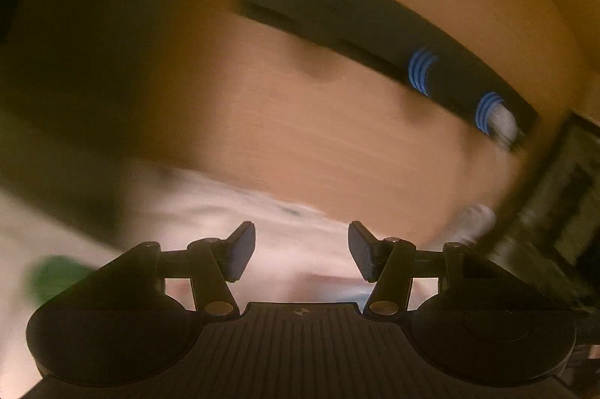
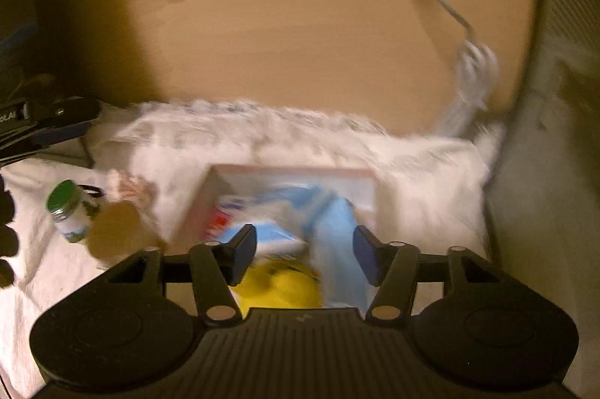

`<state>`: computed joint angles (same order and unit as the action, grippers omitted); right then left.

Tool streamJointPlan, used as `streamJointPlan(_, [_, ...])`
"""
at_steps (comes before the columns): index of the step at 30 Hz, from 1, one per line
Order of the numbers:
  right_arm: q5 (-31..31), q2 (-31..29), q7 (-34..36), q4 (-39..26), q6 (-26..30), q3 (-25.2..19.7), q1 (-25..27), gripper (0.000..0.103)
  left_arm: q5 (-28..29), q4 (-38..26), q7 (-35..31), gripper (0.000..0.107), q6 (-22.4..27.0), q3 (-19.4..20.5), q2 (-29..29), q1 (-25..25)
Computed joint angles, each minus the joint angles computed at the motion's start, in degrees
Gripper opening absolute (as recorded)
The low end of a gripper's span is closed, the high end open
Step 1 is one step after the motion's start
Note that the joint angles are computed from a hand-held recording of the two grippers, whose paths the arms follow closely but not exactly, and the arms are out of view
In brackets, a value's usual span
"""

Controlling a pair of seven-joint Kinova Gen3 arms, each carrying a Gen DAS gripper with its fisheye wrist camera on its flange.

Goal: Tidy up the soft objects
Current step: 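Grasp the cotton swab pack with the left tool while the right tool grasps the pink crumpled cloth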

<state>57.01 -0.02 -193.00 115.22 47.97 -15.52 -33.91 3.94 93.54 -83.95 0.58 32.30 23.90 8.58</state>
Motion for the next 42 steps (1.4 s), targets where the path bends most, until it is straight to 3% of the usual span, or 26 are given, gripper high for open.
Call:
streamJointPlan(2, [2.6,1.1,-0.8,-0.9,-0.6,-0.6,-0.9,0.063,1.1,3.1,3.0,0.06,0.3,-5.3,-3.0,0.4])
streamJointPlan(4, [4.8,2.3,-0.6,-2.1,-1.9,-0.8,-2.1,0.064,3.7,4.7,4.1,0.059,3.8,-10.6,-5.2,1.7])
streamJointPlan(6, [6.8,3.9,0.4,-3.6,-2.6,-0.8,-3.6,0.064,8.3,5.8,1.6,0.059,8.1,-12.7,-6.1,1.1])
streamJointPlan(8, [7.5,5.5,2.9,-5.3,-3.0,-0.7,-5.3,0.064,12.4,7.1,-3.0,0.059,10.9,-10.6,-6.2,-2.3])
streamJointPlan(11, [6.3,8.1,9.2,-7.6,-4.4,-0.1,-7.7,0.065,15.0,8.6,-10.0,0.059,12.9,-2.7,-4.8,-9.5])
streamJointPlan(15, [2.3,11.2,15.2,-10.0,-4.1,1.1,-10.7,0.065,12.9,6.4,-19.3,0.06,19.1,6.8,-0.6,-15.5])
streamJointPlan(17, [0.8,11.6,16.6,-10.3,-3.8,1.9,-12.2,0.065,10.4,6.1,-23.0,0.06,19.4,7.5,0.4,-13.9])
streamJointPlan(23, [-0.3,11.1,14.2,-11.3,2.1,3.3,-15.4,0.065,7.7,0.2,-31.8,0.06,27.4,1.2,3.9,-4.4])
streamJointPlan(25, [-1.0,11.1,12.7,-12.1,4.2,3.6,-15.6,0.065,6.1,1.0,-34.8,0.062,26.4,-1.7,3.3,-0.7])
streamJointPlan(27, [-1.7,10.9,11.0,-12.6,6.1,3.5,-15.8,0.065,4.2,1.3,-38.3,0.071,25.5,-3.0,3.2,1.7])
streamJointPlan(30, [-3.8,10.0,11.4,-12.7,6.1,3.1,-14.9,0.065,6.5,1.5,-41.1,0.081,25.7,-5.0,3.1,3.4])
streamJointPlan(33, [-3.9,10.6,15.4,-13.9,7.6,2.7,-14.8,0.065,5.1,3.0,-37.4,0.074,21.9,-9.8,1.7,7.5])
streamJointPlan(36, [-3.6,11.1,16.6,-15.0,7.6,3.2,-14.6,0.065,4.2,0.9,-31.7,0.085,22.7,-16.3,2.7,12.2])
streamJointPlan(42, [-11.6,9.8,22.3,-17.0,-3.2,4.9,-8.1,0.065,10.6,-5.8,-31.8,0.09,30.8,-14.5,7.2,8.3])
